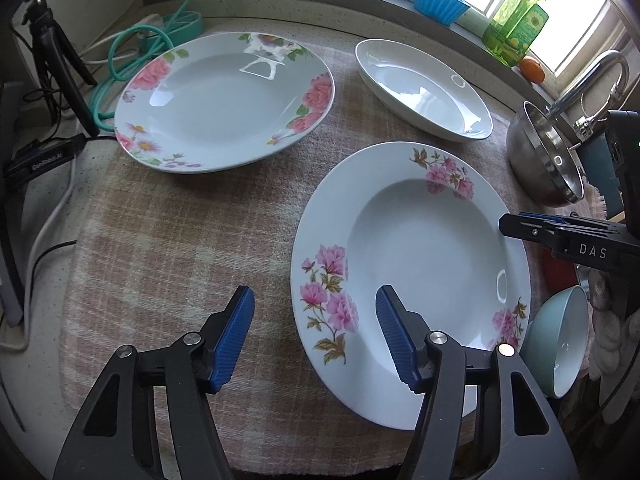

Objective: Organize plates and bowls

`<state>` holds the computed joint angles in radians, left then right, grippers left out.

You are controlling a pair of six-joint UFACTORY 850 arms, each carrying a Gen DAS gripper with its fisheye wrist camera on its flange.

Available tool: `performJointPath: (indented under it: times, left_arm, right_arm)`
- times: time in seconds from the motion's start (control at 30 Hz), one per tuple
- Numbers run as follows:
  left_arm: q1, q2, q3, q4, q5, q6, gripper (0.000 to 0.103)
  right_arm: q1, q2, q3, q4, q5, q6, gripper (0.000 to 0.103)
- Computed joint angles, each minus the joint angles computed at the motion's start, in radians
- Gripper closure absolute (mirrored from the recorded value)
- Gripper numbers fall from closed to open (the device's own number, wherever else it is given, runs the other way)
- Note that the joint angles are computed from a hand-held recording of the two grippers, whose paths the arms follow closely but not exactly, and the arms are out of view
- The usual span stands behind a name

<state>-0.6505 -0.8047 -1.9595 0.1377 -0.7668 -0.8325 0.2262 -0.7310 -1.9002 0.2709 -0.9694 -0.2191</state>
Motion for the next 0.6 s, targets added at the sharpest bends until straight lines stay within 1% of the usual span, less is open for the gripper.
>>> performJointPath:
  times: [0.2,0.3,0.37,0.5,0.6]
  left_arm:
    - [0.002,-0.009,-0.005,-0.027,0.003,0.017,0.043]
    - [0.007,-0.001,0.010,-0.054,0.018,0.023,0.047]
    - [0.012,0.005,0.023,-0.083,0.031,0.033,0.050]
    - [0.018,0.024,0.059,-0.122,0.058,0.041,0.053]
    - [0.019,0.033,0.076,-0.127,0.067,0.034,0.054]
  right_arm:
    - [-0.003,-0.001,-0.001,0.004,-0.002,-0.005,0.060]
    - [-0.004,-0.002,-0.005,0.010,-0.006,-0.004,0.064]
    - [-0.005,-0.003,-0.010,0.015,-0.012,-0.009,0.064]
    - [-0.008,-0.004,-0.017,0.006,-0.013,-0.007,0.065]
    - [-0.016,-0.016,-0.033,0.030,-0.033,-0.010,0.065]
